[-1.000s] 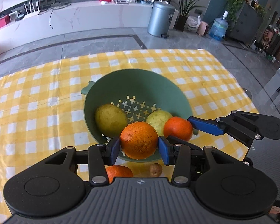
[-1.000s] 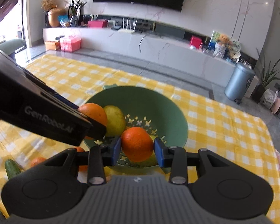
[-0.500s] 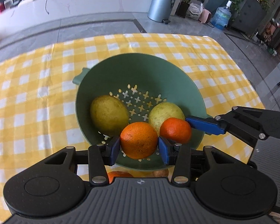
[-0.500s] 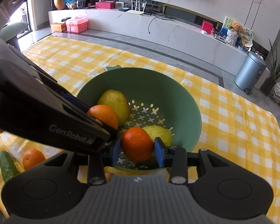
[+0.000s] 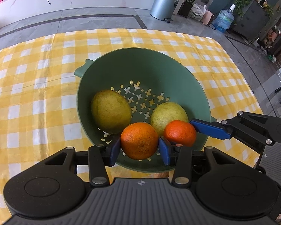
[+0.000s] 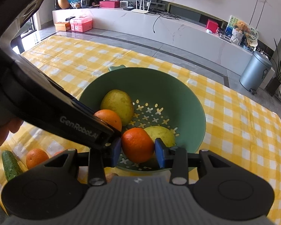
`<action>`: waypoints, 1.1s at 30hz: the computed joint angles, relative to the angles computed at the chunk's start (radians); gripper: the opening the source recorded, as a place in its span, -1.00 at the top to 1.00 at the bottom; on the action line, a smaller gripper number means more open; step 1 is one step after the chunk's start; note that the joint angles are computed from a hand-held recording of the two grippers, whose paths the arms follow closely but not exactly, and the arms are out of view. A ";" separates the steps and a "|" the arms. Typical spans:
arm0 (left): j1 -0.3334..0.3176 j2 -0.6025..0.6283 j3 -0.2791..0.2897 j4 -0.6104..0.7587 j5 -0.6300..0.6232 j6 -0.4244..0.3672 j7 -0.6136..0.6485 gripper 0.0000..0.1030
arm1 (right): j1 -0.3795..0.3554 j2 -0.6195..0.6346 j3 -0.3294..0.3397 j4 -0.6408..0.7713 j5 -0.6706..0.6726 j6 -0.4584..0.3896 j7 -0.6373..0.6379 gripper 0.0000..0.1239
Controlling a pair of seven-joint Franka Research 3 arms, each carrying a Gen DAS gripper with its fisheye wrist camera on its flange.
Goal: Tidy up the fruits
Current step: 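Lower both oranges into the green colander and open both grippers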
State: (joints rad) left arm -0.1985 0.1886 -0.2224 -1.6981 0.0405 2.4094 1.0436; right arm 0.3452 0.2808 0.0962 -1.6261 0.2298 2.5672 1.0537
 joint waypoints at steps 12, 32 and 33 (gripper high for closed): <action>0.029 -0.110 0.010 -0.150 -0.088 0.178 -0.014 -0.13 | -0.022 0.016 0.006 0.048 0.073 -0.055 0.050 0.42; 0.045 -0.212 0.040 -0.259 0.120 0.132 -0.204 -0.13 | 0.053 0.364 -0.048 0.544 -0.101 -0.246 0.246 0.42; 0.045 -0.211 0.040 -0.260 0.115 0.130 -0.199 -0.13 | 0.052 0.371 -0.047 0.554 -0.103 -0.250 0.244 0.42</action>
